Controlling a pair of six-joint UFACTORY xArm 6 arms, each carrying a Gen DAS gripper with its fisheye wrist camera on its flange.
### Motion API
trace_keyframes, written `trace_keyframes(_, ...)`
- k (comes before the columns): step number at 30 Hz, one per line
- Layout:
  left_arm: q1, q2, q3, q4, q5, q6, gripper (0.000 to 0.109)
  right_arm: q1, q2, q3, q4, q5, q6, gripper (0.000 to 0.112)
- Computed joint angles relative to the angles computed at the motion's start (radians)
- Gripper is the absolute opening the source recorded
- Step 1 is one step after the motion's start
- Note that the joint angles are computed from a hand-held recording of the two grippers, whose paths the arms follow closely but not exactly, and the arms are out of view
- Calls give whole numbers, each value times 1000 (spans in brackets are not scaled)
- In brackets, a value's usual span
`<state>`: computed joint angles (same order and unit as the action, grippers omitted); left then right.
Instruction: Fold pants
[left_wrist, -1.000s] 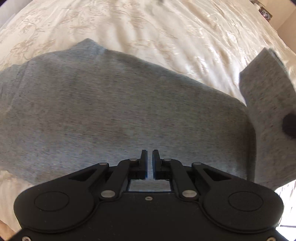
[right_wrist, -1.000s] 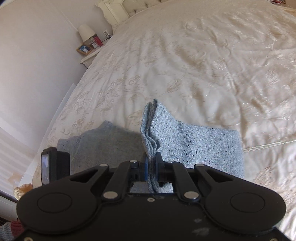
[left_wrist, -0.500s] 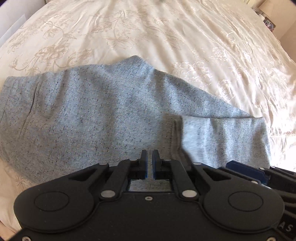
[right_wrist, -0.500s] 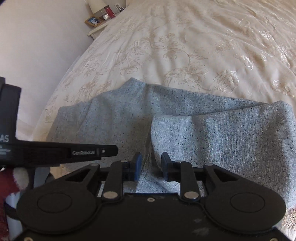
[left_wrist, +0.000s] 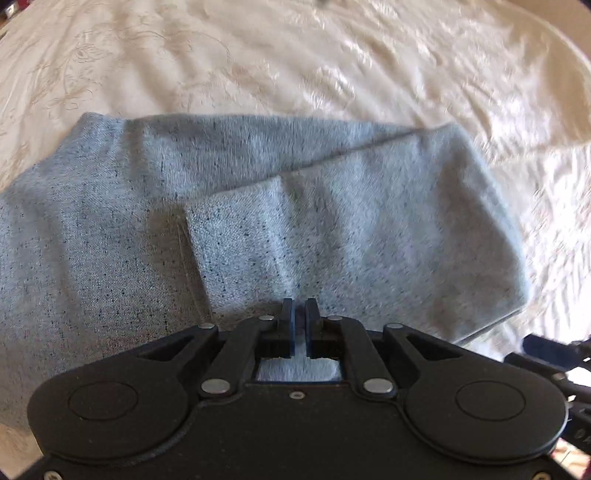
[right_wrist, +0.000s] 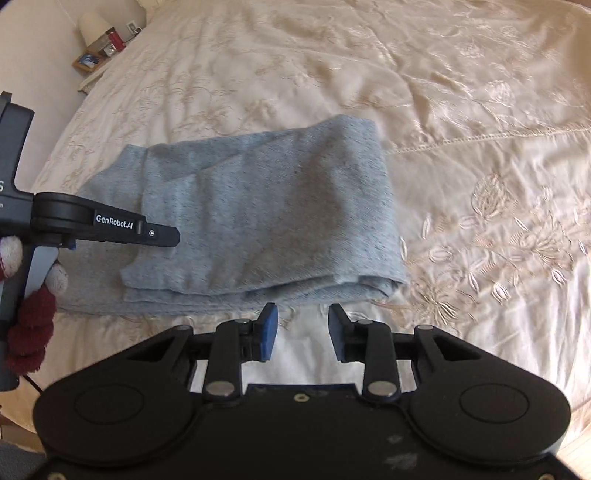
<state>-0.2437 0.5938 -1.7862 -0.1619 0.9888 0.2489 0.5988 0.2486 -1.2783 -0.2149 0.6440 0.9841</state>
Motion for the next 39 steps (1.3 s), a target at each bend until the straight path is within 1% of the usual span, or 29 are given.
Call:
trace_keyframes(2, 2, 7, 11, 1, -7, 21, 14, 4, 3, 4, -56, 30, 57, 34)
trace_keyframes(4, 7, 37, -44, -2, 42, 3, 14, 15, 14, -4, -120, 73, 65, 34)
trace_keyframes(6, 11, 71, -107, -2, 96, -10, 14, 21, 26, -10, -145, 70, 32, 34)
trace_keyframes(9, 10, 106, -171, 10, 143, -11, 13, 31, 52, -39, -155, 81, -77, 33)
trace_keyframes(11, 9, 112, -184, 16, 154, -18, 13, 49, 78, -83, -219, 145, -116, 30)
trace_keyframes(12, 8, 110, -182, 19, 154, -27, 13, 65, 89, -109, -285, 202, -112, 30)
trace_keyframes(14, 4, 99, -164, 28, 142, -46, 13, 105, 119, -168, -425, 358, -100, 31)
trace_keyframes(15, 0, 92, -152, 35, 133, -57, 13, 116, 124, -176, -474, 393, -102, 32)
trace_keyframes(17, -7, 78, -129, 51, 118, -80, 13, 116, 109, -145, -517, 368, -132, 36)
trace_keyframes(20, -15, 77, -134, 73, 121, -116, 12, 93, 96, -105, -497, 280, -253, 36)
trace_keyframes(22, -11, 52, -106, 80, 120, -124, 12, 87, 104, -97, -501, 246, -296, 36)
trace_keyframes(27, -19, 22, -65, 96, 105, -161, 12, 91, 148, -113, -572, 207, -348, 37)
trace_keyframes(28, -31, 30, -71, 106, 101, -181, 12, 90, 153, -116, -579, 203, -354, 37)
trace_keyframes(30, -40, 23, -58, 119, 93, -191, 12, 83, 154, -114, -588, 195, -352, 37)
trace_keyframes(32, -46, 15, -46, 127, 85, -190, 13, 71, 141, -101, -592, 210, -307, 37)
trace_keyframes(33, -49, 14, -43, 128, 83, -190, 13, 52, 118, -80, -569, 217, -257, 37)
trace_keyframes(35, -51, 12, -42, 128, 85, -189, 13, 8, 63, -16, -488, 165, -192, 40)
trace_keyframes(36, -52, 11, -41, 132, 85, -193, 13, -3, 52, -8, -453, 186, -183, 41)
trace_keyframes(37, -51, 9, -41, 134, 88, -194, 13, -1, 60, -19, -460, 244, -176, 41)
trace_keyframes(38, -53, 7, -38, 137, 87, -200, 12, -7, 47, -5, -461, 260, -165, 44)
trace_keyframes(39, -53, 19, -55, 140, 91, -202, 12, -22, 17, 24, -423, 234, -158, 44)
